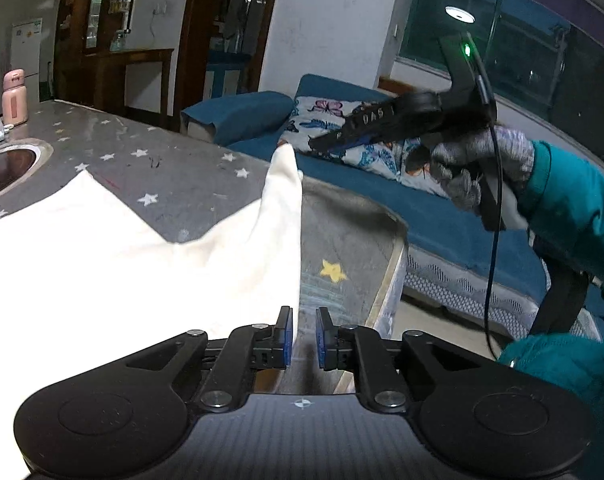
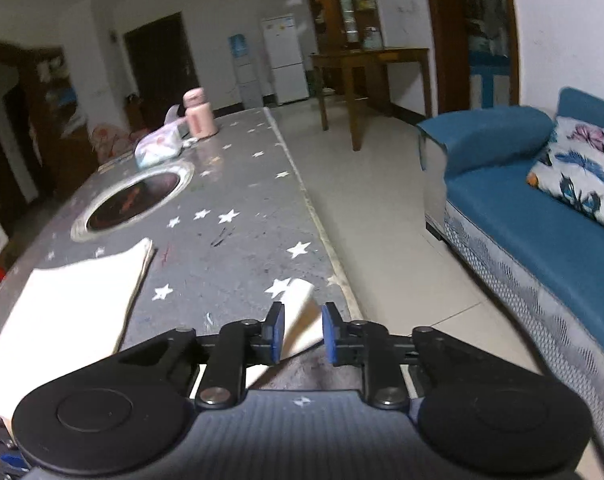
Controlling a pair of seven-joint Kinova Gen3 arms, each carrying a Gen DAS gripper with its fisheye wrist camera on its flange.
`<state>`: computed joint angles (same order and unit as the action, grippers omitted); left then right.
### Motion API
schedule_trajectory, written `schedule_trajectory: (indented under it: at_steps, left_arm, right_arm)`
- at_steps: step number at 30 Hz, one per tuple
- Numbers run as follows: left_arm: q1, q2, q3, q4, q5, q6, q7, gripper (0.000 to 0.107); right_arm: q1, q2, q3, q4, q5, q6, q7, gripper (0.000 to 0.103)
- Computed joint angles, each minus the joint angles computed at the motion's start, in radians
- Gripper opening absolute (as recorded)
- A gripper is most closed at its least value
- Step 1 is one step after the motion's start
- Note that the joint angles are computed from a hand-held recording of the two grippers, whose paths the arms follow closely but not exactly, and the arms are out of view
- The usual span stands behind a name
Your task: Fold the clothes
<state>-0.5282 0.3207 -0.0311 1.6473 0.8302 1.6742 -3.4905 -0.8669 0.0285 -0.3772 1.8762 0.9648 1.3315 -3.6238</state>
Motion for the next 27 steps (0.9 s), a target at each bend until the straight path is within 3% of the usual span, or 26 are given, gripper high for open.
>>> schedule_trajectory:
  at_steps: [4,8,9,11,12,15,19,21,23,25,27]
  left_arm:
    - [0.005,-0.017,-0.004,0.018,0.034,-0.022,0.039,0.021]
    - [0.022,-0.020,-0.002,0.025,0.030,-0.034,0.064,0.026]
    - [0.027,-0.021,-0.001,0.026,0.024,-0.037,0.066,0.026]
    - [0.038,-0.022,0.000,0.030,0.009,-0.048,0.076,0.028]
    - [0.045,-0.022,0.000,0.031,0.000,-0.055,0.083,0.028]
    - [0.056,-0.018,0.001,0.026,-0.020,-0.066,0.112,0.028]
    - [0.053,-0.006,0.007,0.012,-0.030,-0.052,0.129,0.028]
    - [0.053,-0.004,0.009,0.010,-0.035,-0.048,0.131,0.028]
    - [0.055,-0.002,0.012,0.008,-0.040,-0.046,0.132,0.028]
    - [0.052,0.000,0.013,0.005,-0.038,-0.041,0.131,0.029]
    - [0.044,-0.004,0.010,0.007,-0.030,-0.037,0.126,0.030]
  right_arm:
    - [0.109,-0.002,-0.078,0.013,-0.001,-0.053,0.013,0.037]
    - [0.165,0.015,-0.068,0.024,-0.010,-0.139,0.023,0.038]
    - [0.177,0.021,-0.066,0.027,-0.012,-0.161,0.021,0.035]
    - [0.187,0.034,-0.053,0.023,-0.015,-0.195,0.042,0.020]
    - [0.189,0.039,-0.045,0.022,-0.010,-0.213,0.058,0.006]
    - [0.139,0.043,-0.007,0.023,0.072,-0.228,0.050,0.003]
    - [-0.042,0.002,0.057,0.039,0.222,-0.115,-0.047,0.003]
    - [-0.080,-0.006,0.042,0.032,0.228,-0.034,-0.055,0.003]
    - [-0.044,0.006,-0.017,0.004,0.169,0.037,-0.027,0.005]
    - [0.047,0.048,-0.105,-0.012,0.088,0.096,-0.012,0.021]
    - [0.101,0.061,-0.133,-0.008,0.012,0.104,0.000,0.022]
